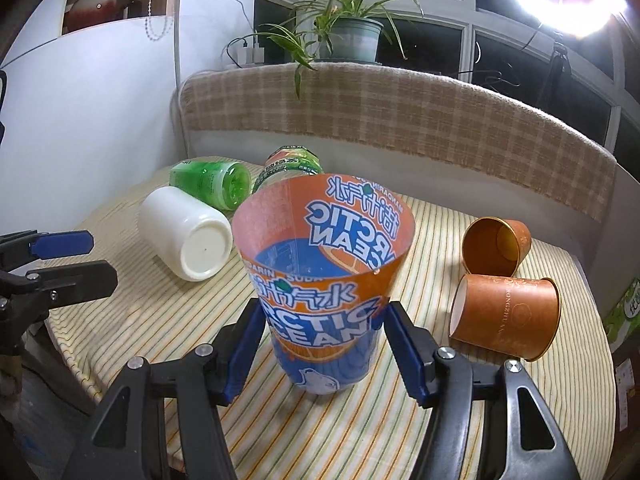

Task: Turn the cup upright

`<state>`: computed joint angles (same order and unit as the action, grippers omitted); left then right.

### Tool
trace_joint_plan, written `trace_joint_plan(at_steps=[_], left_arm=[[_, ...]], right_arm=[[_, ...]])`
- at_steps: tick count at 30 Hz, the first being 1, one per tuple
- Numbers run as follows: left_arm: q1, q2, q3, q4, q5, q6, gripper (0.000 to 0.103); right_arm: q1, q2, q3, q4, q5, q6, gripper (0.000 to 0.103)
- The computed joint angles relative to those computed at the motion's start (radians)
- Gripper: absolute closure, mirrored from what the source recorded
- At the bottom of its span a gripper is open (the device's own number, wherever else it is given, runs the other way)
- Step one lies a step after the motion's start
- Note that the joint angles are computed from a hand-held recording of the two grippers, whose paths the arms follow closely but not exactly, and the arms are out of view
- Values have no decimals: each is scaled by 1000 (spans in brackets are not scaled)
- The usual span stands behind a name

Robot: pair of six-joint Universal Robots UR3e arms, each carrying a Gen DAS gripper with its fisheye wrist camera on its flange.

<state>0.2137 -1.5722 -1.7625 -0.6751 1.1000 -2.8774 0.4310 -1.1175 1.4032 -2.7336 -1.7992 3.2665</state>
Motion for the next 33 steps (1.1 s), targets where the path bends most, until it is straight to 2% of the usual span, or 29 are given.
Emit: trace_joint_plan(at_steps=[11, 33], left_arm=[[-9, 3, 8, 21, -1, -12, 16], [-51, -27, 43, 155, 14, -64, 16]], right_arm=[[-6, -40, 47, -17, 22, 9, 29], [-66, -249, 275, -77, 69, 78, 29]])
